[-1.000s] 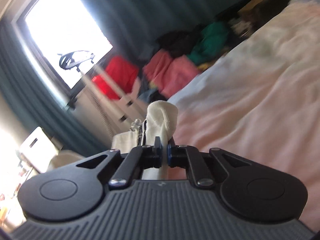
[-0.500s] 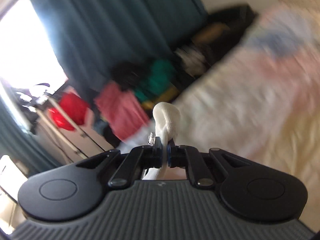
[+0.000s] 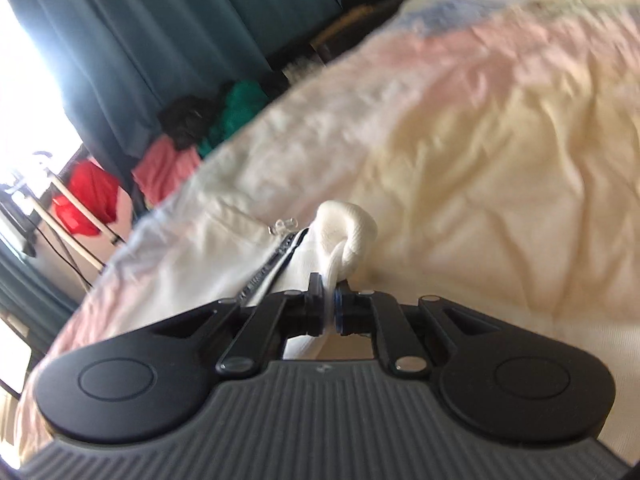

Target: Fold clothes

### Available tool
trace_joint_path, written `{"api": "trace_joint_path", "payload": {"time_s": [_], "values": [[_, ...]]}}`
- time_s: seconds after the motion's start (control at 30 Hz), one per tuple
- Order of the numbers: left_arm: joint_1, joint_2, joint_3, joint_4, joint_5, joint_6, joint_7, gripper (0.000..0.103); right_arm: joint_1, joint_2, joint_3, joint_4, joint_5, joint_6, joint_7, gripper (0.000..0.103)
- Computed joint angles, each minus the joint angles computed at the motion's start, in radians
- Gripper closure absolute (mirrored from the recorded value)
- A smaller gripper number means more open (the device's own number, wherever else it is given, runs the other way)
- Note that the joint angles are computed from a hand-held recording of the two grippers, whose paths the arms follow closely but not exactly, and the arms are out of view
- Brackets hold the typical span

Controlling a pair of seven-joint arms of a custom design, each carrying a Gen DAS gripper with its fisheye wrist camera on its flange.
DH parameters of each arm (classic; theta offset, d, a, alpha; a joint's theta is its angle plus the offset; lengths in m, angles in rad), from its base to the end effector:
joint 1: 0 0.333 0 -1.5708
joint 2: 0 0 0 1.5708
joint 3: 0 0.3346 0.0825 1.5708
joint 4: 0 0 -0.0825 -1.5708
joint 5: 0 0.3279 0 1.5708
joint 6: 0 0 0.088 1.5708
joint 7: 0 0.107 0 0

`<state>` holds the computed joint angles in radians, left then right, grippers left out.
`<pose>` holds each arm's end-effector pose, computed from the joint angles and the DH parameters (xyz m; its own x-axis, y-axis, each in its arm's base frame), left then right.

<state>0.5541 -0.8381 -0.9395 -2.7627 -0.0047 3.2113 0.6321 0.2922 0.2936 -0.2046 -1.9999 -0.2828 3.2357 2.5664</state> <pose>0.3075 -0.1950 0.5129 0.2457 -0.9480 0.2025 -0.3614 -0.2834 -0.8883 0.6049 0.0945 0.4814 -0.2908 -0.8177 -0.4967 -0.5142 0.5714 -0.6396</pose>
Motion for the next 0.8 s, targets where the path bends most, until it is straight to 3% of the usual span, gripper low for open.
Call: {"api": "trace_joint_path", "payload": {"time_s": [0.1,0.17,0.23,0.3,0.37,0.4,0.47,0.53,0.57,0.63,0.8], "values": [[-0.013,-0.021,0.011,0.028,0.021,-0.070,0.021,0.000,-0.018,-0.022,0.032,-0.007,-0.018,-0.057,-0.034,0.091],[-0.018,-0.034,0.020,0.036,0.035,-0.090,0.021,0.000,0.065,-0.054,-0.048,0.002,-0.130,-0.129,-0.006,0.089],[-0.026,-0.048,0.030,0.041,0.046,-0.107,0.020,0.000,0.117,-0.104,-0.100,-0.020,-0.258,-0.147,0.064,0.084],[-0.043,-0.064,0.042,0.042,0.054,-0.132,0.016,0.000,0.142,-0.161,-0.124,-0.051,-0.371,-0.147,0.138,0.068],[-0.063,-0.081,0.057,0.038,0.065,-0.144,0.015,0.000,0.146,-0.226,-0.118,-0.092,-0.471,-0.126,0.186,0.039],[-0.072,-0.092,0.062,0.039,0.070,-0.156,0.014,0.000,0.141,-0.259,-0.108,-0.114,-0.518,-0.110,0.205,0.035],[-0.096,-0.114,0.076,0.044,0.080,-0.191,0.013,0.000,0.145,-0.334,-0.074,-0.184,-0.445,-0.073,0.060,0.033],[-0.131,-0.135,0.097,0.050,0.089,-0.229,0.013,0.000,0.207,-0.419,-0.077,-0.265,-0.332,-0.040,-0.121,0.033],[-0.149,-0.149,0.107,0.052,0.093,-0.247,0.011,0.000,0.271,-0.462,-0.103,-0.302,-0.279,-0.033,-0.204,0.033],[-0.189,-0.175,0.131,0.062,0.106,-0.297,0.018,0.000,0.358,-0.540,-0.117,-0.345,-0.219,-0.058,-0.315,0.033],[-0.253,-0.229,0.154,0.095,0.149,-0.412,0.026,0.000,0.312,-0.673,0.006,-0.466,-0.221,-0.013,-0.334,0.033]]}}
